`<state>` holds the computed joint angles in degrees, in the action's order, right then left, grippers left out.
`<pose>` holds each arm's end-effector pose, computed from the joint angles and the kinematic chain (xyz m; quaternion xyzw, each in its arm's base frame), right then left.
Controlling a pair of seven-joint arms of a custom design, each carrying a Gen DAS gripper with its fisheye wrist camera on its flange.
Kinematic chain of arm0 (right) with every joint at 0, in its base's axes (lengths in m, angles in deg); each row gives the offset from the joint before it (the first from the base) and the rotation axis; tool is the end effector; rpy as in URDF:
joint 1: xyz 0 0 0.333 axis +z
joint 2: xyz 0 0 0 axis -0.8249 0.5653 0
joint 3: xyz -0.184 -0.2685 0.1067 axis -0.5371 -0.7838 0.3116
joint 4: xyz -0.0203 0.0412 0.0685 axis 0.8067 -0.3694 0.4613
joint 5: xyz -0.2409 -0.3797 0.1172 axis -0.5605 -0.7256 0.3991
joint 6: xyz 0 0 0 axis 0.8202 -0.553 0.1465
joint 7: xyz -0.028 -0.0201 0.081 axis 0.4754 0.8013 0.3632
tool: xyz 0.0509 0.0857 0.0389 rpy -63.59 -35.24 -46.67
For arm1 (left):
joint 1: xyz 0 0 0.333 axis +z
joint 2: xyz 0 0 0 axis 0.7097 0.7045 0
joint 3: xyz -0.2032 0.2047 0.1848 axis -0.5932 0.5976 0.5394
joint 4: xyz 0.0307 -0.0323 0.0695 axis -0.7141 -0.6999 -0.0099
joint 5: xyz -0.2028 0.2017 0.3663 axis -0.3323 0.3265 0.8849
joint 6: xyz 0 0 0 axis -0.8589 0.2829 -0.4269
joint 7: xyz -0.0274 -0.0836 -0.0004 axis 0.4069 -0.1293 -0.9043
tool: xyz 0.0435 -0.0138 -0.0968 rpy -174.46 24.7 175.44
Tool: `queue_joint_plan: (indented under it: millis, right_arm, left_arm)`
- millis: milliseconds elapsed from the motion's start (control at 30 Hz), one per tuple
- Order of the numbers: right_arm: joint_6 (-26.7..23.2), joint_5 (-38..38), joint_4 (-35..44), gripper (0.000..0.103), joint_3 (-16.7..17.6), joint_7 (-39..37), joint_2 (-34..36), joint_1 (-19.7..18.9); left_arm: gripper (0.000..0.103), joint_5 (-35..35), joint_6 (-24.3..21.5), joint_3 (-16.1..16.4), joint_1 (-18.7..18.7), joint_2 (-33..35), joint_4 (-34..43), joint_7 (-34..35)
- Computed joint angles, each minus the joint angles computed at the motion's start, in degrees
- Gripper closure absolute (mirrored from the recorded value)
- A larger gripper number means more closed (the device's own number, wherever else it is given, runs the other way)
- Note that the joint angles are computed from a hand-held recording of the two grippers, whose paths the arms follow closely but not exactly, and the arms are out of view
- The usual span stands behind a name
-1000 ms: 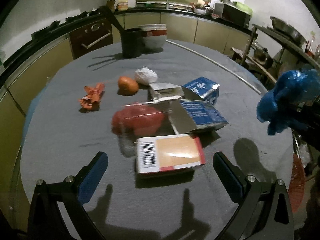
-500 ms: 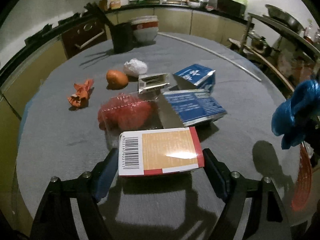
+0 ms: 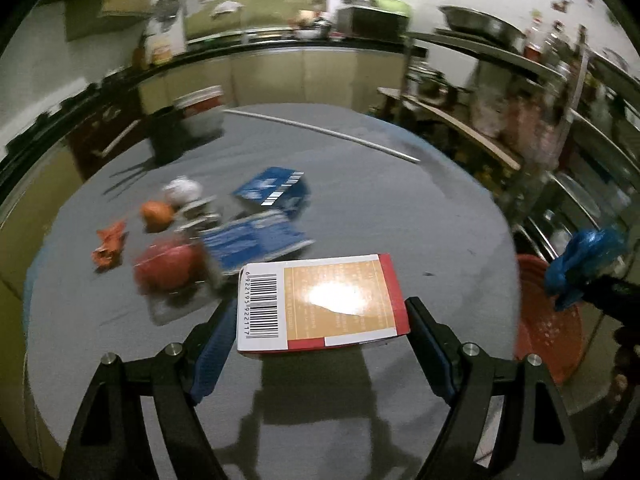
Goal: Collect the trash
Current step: 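Carry the blue bag to the red basket and open the right tool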
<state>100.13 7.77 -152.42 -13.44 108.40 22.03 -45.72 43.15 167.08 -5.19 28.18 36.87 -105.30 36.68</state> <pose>0.3519 0.1695 0.5028 -0.3458 0.8706 -0.1641 0.3092 0.5043 -0.2034 0.5418 -0.4593 0.8113 -0.3234 0.1620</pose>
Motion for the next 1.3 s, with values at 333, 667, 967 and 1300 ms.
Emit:
queue_joint_plan:
  millis: [333, 667, 967, 1300]
  right_arm:
    - [-3.1, 8.1, -11.0, 0.061, -7.2, -3.2, -7.5, 2.5]
    - [-6.1, 10.8, -14.0, 0.061, -7.7, -6.1, -11.1, 1.6]
    - [-9.6, 11.5, -14.6, 0.051, -7.9, -7.8, -13.7, 1.3]
    - [-12.1, 10.9, -15.1, 0.041, -6.4, -5.8, -17.2, 1.1]
  left_arm:
    - [0.02, -2.8, -3.0, -2.5, -5.5, 1.6, 2.6, 5.2]
    - [0.02, -8.9, -7.9, -6.5, -10.8, 7.8, 8.7, 10.8]
    - [0.017, -1.4, -7.1, -12.2, -10.6, 15.5, 13.0, 3.2]
    - [0.016, 3.0, -8.7, -12.2, -11.0, 14.1, 12.0, 4.5]
